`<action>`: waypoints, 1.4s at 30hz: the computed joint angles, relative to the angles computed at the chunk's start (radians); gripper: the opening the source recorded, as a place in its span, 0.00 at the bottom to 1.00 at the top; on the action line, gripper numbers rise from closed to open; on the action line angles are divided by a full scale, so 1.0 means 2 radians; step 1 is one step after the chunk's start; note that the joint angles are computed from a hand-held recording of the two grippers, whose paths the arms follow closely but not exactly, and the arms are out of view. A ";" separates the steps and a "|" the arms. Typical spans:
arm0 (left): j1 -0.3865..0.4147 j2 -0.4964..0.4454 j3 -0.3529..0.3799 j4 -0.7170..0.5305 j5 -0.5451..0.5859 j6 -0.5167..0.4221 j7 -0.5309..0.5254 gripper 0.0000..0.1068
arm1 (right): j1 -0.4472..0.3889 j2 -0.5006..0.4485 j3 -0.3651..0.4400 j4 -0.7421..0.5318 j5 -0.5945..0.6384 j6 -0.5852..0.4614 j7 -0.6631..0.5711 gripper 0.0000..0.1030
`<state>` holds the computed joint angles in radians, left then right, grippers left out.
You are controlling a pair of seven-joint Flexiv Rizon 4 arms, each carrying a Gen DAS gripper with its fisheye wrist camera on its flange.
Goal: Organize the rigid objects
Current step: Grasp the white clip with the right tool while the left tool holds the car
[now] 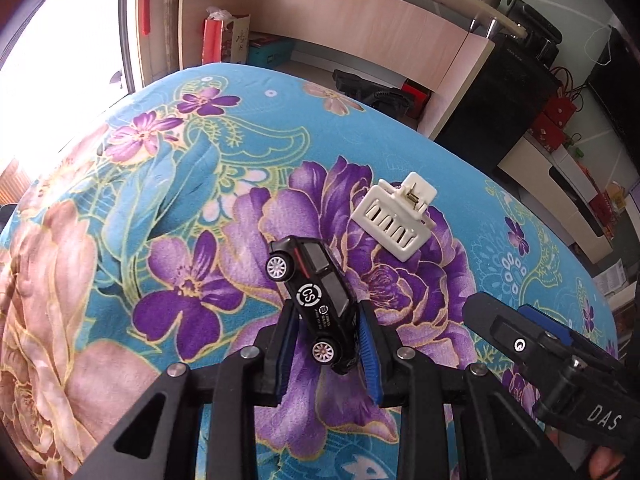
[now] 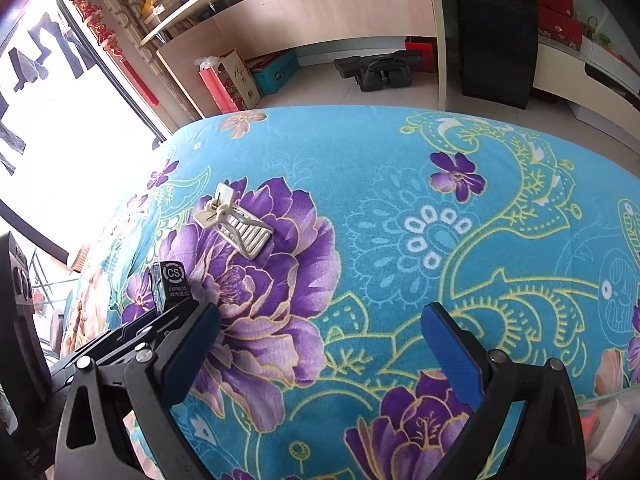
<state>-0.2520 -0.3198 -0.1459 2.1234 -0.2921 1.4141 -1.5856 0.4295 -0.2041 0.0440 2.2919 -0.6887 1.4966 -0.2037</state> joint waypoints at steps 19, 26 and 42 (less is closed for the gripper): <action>0.039 0.015 -0.010 0.028 -0.031 0.004 0.029 0.30 | 0.033 -0.103 0.003 -0.145 0.059 -0.065 -0.127 0.90; 0.041 0.011 -0.017 0.030 -0.050 0.008 0.048 0.29 | 0.044 -0.119 -0.005 -0.165 0.059 -0.084 -0.142 0.65; 0.015 0.016 0.013 0.021 -0.020 -0.013 0.024 0.29 | 0.050 -0.069 -0.026 -0.107 -0.007 -0.088 -0.050 0.33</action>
<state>-0.2211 -0.2880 -0.1205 2.1648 -0.3328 1.3875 -1.5378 0.5295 -0.3426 -0.0076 2.0788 -0.7036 1.3208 -0.3037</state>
